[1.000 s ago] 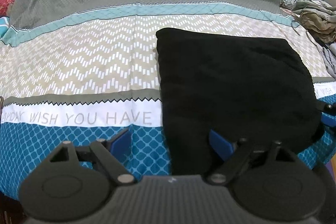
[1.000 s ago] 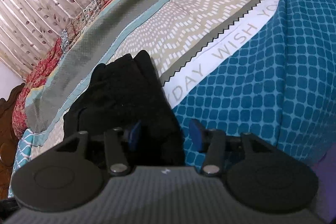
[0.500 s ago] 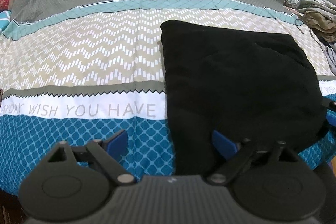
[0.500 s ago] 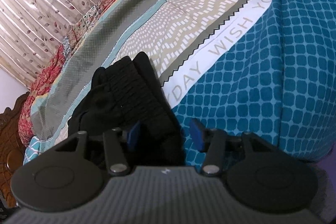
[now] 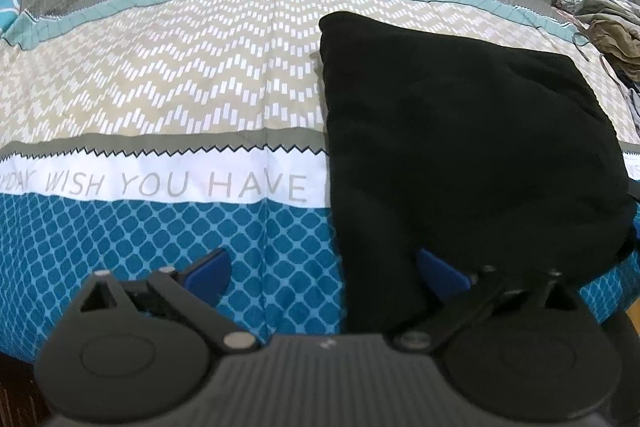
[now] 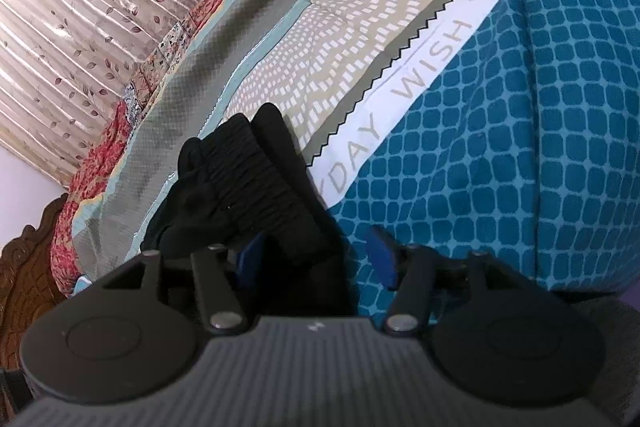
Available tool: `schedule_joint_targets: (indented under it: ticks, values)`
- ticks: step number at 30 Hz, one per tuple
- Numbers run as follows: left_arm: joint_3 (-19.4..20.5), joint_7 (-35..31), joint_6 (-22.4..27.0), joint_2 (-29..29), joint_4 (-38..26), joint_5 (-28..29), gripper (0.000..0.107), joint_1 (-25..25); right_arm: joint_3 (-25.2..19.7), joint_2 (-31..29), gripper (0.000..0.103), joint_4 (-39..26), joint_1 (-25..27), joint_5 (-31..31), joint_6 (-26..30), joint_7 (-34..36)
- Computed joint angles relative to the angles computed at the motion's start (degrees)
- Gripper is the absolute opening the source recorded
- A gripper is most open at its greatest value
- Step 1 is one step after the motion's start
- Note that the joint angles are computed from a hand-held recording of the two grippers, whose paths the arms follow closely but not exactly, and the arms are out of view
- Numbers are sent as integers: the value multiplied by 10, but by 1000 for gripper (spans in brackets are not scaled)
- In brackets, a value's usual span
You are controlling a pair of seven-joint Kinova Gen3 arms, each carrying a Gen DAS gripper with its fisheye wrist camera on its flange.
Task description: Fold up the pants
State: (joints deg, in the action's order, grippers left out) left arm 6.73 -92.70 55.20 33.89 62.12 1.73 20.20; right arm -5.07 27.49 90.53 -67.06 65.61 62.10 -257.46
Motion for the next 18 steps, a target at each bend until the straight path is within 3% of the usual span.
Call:
schedule_joint_targets:
  ticks: [6, 18]
  values:
    - [4, -5, 16, 10, -14, 11, 103, -8, 3, -4, 69, 26, -7, 35, -6, -67]
    - [7, -13, 21, 17, -18, 31, 103, -19, -26, -27, 74, 72, 15, 80, -25, -103]
